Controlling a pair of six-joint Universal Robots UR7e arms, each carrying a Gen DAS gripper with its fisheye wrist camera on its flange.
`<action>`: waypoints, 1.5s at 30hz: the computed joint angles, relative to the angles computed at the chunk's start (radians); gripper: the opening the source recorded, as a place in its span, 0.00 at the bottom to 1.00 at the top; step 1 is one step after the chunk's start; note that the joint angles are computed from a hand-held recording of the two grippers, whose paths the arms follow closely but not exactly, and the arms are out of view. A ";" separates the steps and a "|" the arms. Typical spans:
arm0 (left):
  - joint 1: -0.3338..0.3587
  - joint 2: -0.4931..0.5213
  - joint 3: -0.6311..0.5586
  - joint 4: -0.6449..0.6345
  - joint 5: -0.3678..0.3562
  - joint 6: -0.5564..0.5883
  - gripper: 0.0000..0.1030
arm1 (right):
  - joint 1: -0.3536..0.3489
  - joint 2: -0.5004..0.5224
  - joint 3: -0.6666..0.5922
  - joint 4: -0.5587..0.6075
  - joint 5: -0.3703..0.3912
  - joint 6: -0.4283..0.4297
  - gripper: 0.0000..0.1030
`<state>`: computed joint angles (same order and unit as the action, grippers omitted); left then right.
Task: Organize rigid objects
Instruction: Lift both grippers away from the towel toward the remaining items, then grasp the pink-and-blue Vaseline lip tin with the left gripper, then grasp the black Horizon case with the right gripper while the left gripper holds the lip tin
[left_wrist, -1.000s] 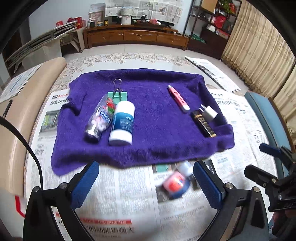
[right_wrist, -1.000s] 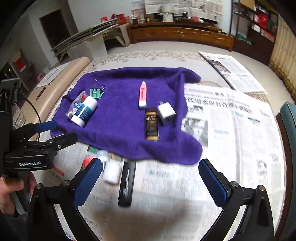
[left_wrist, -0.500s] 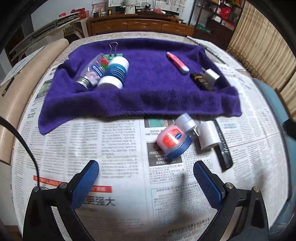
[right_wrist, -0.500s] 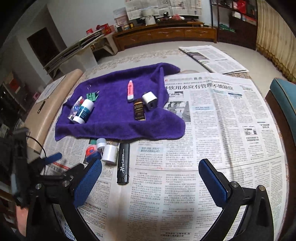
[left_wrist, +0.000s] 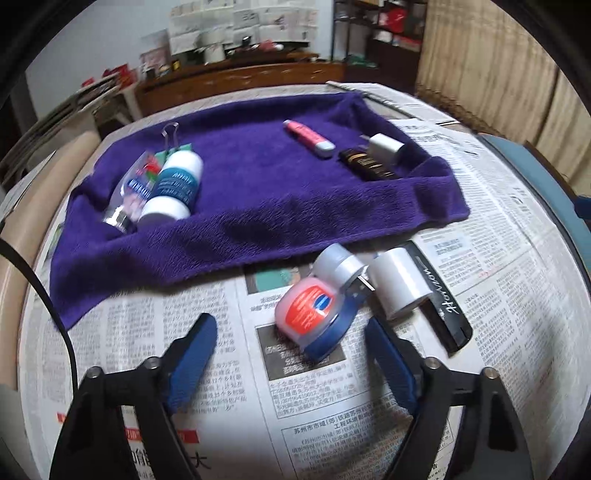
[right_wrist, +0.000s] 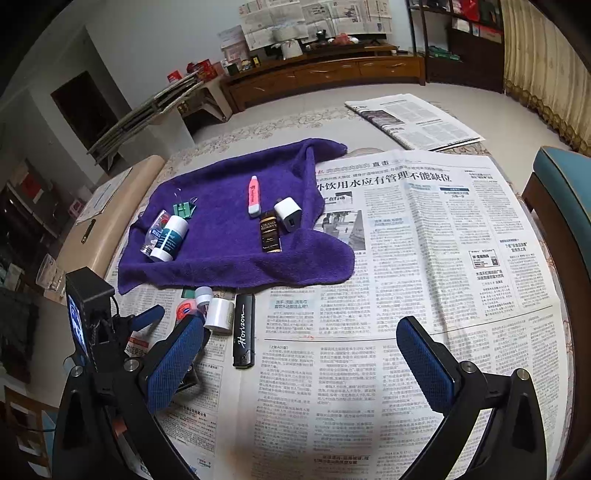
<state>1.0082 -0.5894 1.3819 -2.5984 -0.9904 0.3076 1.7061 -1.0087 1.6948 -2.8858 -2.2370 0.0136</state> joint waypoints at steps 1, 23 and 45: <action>0.000 -0.002 0.004 -0.011 -0.012 0.019 0.62 | 0.000 -0.001 0.001 -0.001 0.000 0.001 1.00; 0.037 -0.105 0.085 -0.031 -0.079 -0.035 0.39 | 0.005 0.118 -0.032 0.056 -0.095 -0.096 0.99; 0.069 -0.149 0.093 -0.005 -0.145 -0.095 0.39 | 0.010 0.285 -0.157 0.045 -0.152 -0.164 0.91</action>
